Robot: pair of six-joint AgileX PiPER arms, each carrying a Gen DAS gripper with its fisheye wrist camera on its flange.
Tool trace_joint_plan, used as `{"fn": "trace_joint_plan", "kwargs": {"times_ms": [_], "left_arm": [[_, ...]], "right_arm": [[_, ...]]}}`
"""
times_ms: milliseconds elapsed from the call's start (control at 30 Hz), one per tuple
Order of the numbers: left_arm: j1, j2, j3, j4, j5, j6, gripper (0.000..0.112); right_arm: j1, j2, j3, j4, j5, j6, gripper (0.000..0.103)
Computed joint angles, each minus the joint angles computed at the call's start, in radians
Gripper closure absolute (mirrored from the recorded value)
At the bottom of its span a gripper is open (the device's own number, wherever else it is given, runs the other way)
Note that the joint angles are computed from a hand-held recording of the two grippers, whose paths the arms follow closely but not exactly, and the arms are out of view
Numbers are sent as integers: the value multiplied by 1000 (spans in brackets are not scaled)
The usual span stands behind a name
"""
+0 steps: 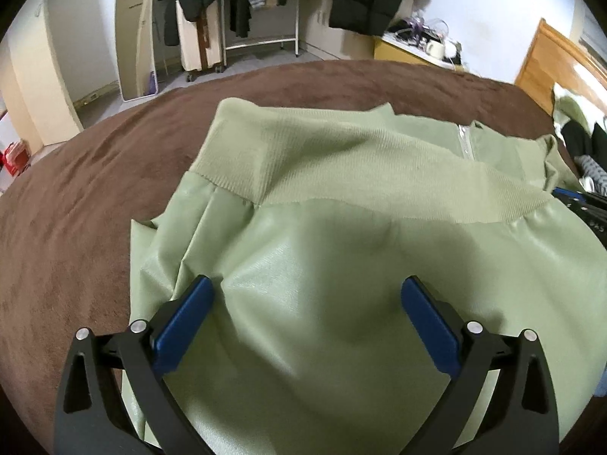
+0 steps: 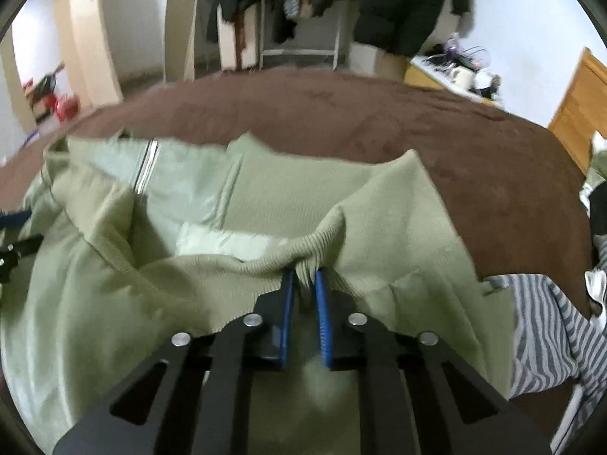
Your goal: Fold large clothes
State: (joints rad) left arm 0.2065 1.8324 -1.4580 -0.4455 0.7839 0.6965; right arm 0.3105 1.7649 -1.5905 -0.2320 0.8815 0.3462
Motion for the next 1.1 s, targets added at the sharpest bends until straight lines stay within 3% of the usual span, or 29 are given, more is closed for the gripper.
{"fn": "trace_joint_plan", "kwargs": {"times_ms": [133,400,567,700,833,1100], "left_arm": [[-1,11,-8,4,-24,-23,16],[22,25,-11,-18,-73,-55,17],[20,-28,67,-15,-145,-31,17],[29,-38,92,-28,-162,-3,17],[34,-3,49,-16,-127,-21,16],[37,14,27,-23,-103,-23,15]], "right_arm": [[-36,-24,7,-25,-39,62,93],[-77,26,-62,-44,-28,99,93],[-22,-131,138,-263,-200,295,93],[-62,-83,82,-155,-161,166,91],[-134,95,-103,99,30,-34,82],[-152,96,-94,143,25,-77,81]]}}
